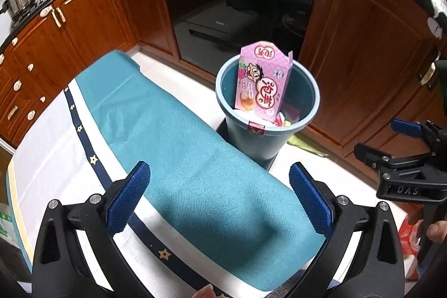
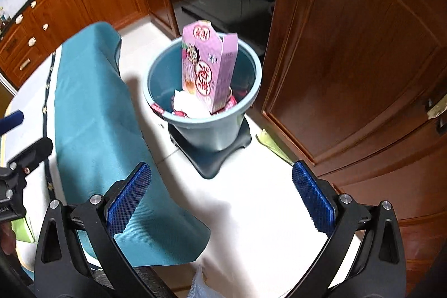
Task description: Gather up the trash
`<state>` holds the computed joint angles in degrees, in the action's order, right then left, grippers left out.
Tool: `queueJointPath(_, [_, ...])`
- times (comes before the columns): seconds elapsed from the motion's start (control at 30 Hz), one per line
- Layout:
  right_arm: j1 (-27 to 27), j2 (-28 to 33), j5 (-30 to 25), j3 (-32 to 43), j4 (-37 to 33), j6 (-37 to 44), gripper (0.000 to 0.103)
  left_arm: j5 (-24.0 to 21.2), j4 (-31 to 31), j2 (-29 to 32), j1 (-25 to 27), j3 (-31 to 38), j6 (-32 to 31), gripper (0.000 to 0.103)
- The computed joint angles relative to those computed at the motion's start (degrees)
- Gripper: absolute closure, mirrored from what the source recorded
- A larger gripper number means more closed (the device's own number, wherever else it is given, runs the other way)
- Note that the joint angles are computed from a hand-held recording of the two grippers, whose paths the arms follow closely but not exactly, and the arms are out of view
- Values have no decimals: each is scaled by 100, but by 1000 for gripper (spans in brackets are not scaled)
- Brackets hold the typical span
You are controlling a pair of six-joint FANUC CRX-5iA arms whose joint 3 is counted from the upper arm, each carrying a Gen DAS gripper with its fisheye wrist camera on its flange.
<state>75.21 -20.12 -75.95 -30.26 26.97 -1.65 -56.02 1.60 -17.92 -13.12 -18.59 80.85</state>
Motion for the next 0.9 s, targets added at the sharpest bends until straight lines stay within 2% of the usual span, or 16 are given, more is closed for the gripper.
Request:
queueJointPath(0.57, [-665,532,388,135,-462,664,6,-60,-247,736,-86,284,158,3])
queueJointPath(0.9, [-833,633,502,162,-631,860,6,-62,-339,898,-146,379,224,3])
